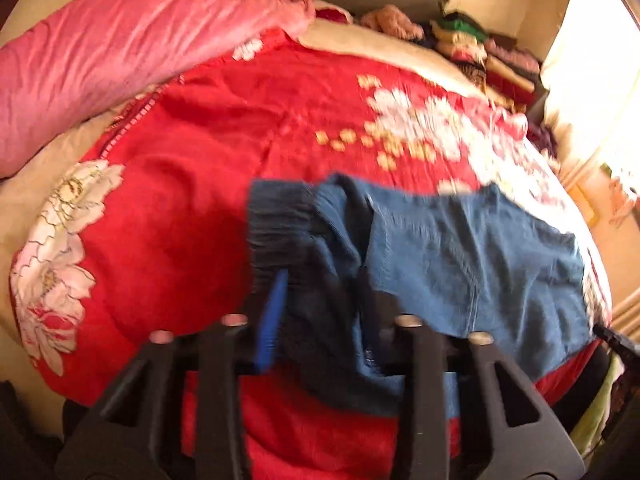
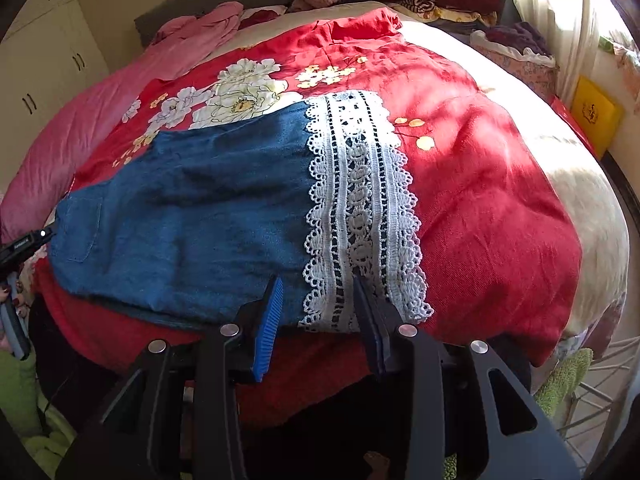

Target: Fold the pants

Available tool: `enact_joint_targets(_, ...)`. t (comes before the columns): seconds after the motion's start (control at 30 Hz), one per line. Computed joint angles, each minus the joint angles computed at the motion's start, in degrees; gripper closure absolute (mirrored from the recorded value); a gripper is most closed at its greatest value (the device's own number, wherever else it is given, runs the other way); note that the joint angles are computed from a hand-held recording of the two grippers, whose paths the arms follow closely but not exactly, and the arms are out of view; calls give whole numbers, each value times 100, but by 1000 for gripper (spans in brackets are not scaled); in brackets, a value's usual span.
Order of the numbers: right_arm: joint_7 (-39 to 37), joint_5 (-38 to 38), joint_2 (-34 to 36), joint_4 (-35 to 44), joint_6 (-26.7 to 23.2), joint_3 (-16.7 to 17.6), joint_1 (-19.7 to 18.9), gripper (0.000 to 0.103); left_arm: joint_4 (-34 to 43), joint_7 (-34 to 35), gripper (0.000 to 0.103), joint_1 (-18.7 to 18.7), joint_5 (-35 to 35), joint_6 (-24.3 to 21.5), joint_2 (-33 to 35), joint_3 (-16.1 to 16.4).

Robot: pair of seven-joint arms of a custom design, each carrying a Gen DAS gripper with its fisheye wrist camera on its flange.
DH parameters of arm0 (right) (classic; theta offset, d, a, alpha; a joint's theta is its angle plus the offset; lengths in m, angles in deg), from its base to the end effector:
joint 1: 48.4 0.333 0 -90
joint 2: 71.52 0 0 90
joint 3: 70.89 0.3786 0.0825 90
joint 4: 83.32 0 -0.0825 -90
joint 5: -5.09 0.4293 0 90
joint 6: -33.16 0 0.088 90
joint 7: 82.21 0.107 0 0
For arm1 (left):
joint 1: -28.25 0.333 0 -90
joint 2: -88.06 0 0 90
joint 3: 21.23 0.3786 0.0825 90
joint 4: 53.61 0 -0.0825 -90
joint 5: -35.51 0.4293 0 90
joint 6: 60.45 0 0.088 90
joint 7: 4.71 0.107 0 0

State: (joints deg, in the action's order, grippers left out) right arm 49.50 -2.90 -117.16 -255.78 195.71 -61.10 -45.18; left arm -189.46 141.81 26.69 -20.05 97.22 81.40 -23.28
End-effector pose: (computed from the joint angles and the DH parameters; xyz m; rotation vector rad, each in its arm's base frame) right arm 0.3063 0.0735 0.4257 -1.4358 2.1493 -0.5177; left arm 0.5411 -0.0008 0.4456 -1.7028 2.1419 -0.9676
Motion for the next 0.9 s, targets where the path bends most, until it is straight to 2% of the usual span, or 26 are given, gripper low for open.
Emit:
enact_joint_targets(0.03, 6, -9, 5, -1, 5, 15, -9, 67, 49, 27, 96, 21, -21, 81, 26, 21)
enact_joint_targets(0.1, 17, -25, 18, 8, -9, 30, -25, 67, 126, -47, 94, 68, 65, 245, 128, 18)
enact_joint_targets(0.2, 41, -84, 32, 33, -69, 97, -48, 67, 246, -295, 86, 188, 251, 73, 282, 17)
enact_joint_targets(0.3, 28, -75, 18, 7, -41, 26, 2, 67, 199, -204, 82, 196, 245, 268, 280, -57)
enact_joint_targets(0.4, 71, -77, -64, -6, -31, 69, -10, 67, 133, -231, 77, 195, 186, 239, 144, -44)
enact_joint_targets(0.5, 169, -118, -232, -1, 91, 177, -68, 56, -10, 261, 62, 64, -159, 292, -160, 27)
enact_joint_targets(0.6, 115, -174, -194, 99, 263, 221, -13, 52, -118, 528, 50, -103, -353, -78, -471, 136)
enact_joint_targets(0.67, 49, -192, -2, 202, 340, 250, 59, 48, -210, 706, 38, -255, -360, -377, -631, 135)
enact_joint_targets(0.77, -67, -116, 356, 278, 383, 142, 236, 47, -324, 870, 34, -479, -233, -802, -703, 57)
enact_joint_targets(0.83, -180, 72, 584, 292, 242, -111, 457, 47, -327, 812, 33, -557, -48, -1053, -597, -17)
enact_joint_targets(0.9, -293, 259, 693, 213, 252, -339, 614, 47, -336, 610, 33, -574, 337, -1034, -374, -175)
